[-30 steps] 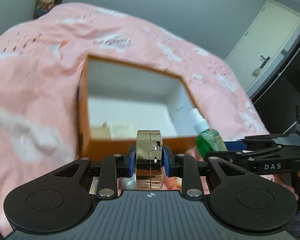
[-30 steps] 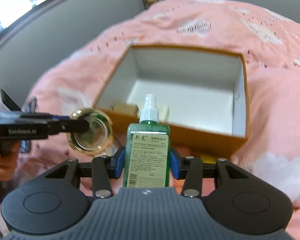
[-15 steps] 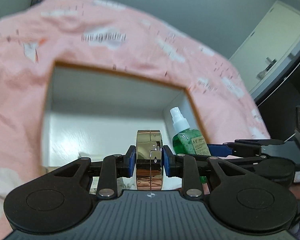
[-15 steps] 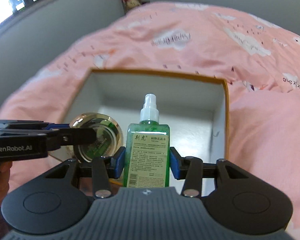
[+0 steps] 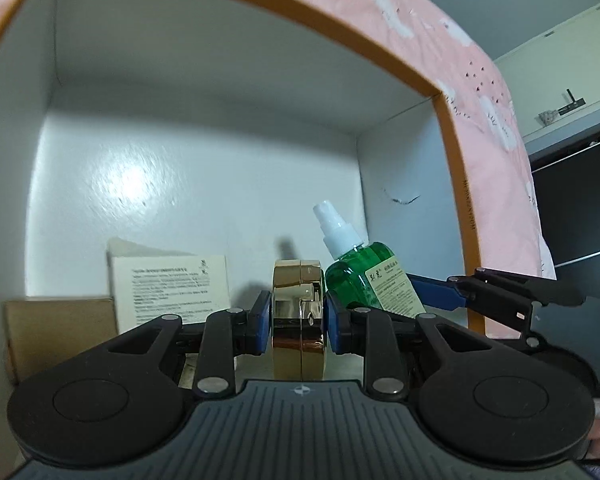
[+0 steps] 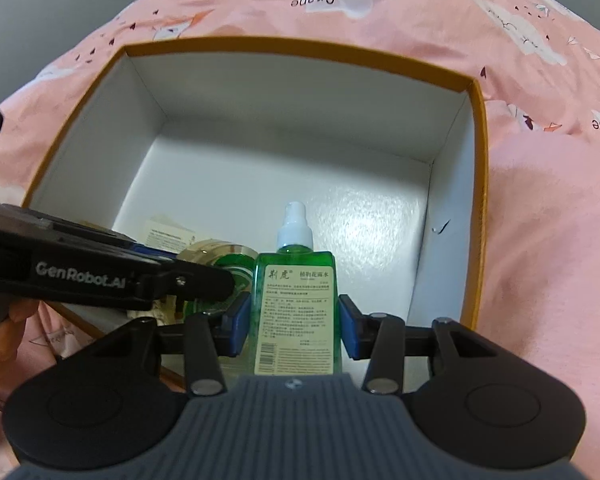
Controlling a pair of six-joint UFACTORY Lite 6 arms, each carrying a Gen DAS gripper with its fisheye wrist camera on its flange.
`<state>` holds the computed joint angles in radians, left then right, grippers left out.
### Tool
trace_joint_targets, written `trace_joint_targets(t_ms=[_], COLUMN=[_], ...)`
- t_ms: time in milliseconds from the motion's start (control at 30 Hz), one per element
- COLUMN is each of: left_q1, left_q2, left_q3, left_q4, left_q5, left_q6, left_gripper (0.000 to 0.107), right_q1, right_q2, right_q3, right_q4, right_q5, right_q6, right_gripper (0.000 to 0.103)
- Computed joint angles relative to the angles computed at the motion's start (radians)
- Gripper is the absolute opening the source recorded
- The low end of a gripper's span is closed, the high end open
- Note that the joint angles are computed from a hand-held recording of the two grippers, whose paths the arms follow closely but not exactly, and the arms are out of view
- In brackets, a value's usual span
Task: Organize rigid objects
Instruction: 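Lower the jar and spray bottle into the orange box, opening both grippers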
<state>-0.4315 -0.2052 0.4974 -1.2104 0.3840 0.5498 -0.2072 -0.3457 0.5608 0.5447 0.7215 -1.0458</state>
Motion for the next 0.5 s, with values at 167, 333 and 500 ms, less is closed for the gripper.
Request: trace_joint_targets(t_ms=[167, 333, 500], left_q1=[0.020, 0.069, 0.020], left_q2=[0.094, 0.156, 0.113], left_q3=[0.048, 0.083, 0.104], left_q4=[-0.073, -0.104, 0.208], left_q5=[0.046, 0.116, 0.049], left_q6=[0.083, 0.145, -0.165], left_gripper=[0.031, 0.031, 0.038], right_q1=[0.008, 0.001, 0.003], right_q2=[0.041, 0.046, 0.044], right_q3=[0.012, 0.011, 0.004], right_q4=[-0.016, -0.019, -0.015], right_q5=[-0.028, -0.032, -0.036], right_q6=[0.002, -0.003, -0.001], right_gripper=[0.045, 0.045, 0.045])
